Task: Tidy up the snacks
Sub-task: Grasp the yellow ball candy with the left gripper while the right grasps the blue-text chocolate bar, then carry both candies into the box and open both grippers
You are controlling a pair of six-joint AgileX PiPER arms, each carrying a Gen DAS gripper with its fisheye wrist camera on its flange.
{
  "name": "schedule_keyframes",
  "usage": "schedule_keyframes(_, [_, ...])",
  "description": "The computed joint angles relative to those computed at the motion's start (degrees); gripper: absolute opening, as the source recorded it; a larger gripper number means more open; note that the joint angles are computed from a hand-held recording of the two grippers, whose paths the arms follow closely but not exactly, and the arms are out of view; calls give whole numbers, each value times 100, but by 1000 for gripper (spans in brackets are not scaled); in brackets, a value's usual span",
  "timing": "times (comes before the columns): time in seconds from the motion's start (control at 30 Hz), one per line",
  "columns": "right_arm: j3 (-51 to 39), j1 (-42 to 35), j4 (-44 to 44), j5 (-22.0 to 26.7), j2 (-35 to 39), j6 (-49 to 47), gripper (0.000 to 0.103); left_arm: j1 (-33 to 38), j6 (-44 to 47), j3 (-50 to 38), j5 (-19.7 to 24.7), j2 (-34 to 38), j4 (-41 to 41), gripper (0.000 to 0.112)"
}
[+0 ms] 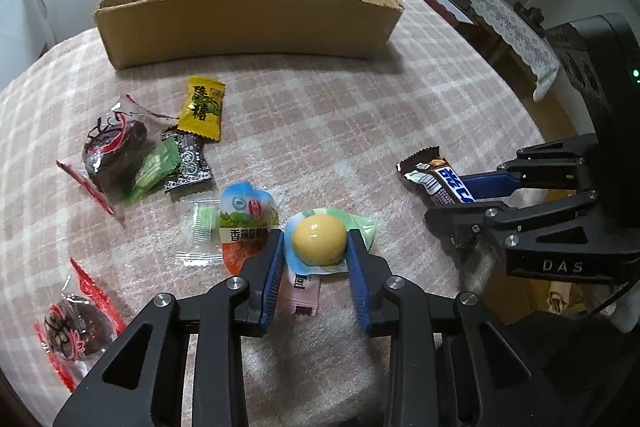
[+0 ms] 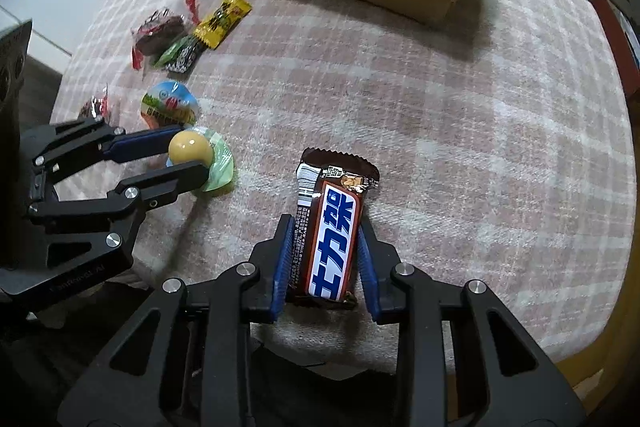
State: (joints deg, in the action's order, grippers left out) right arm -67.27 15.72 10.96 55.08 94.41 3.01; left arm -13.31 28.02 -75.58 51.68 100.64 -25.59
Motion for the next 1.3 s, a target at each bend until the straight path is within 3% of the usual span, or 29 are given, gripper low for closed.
schedule_keyframes(0.27, [-172, -314, 165, 106, -204, -106, 31, 308, 55, -197, 241, -177, -312, 29])
schedule_keyframes(0.57, [-990, -651, 281, 413, -204, -212, 31, 626, -13, -1048, 568, -113, -569, 29])
schedule_keyframes(0.8, [-2035, -838, 217, 650, 175, -245, 31, 721, -248, -2143, 710, 420, -483, 29])
schedule_keyframes(1.3, [-4440, -993, -90, 1175, 1831, -234, 31, 525, -1056, -4831, 1276, 2088, 81, 29])
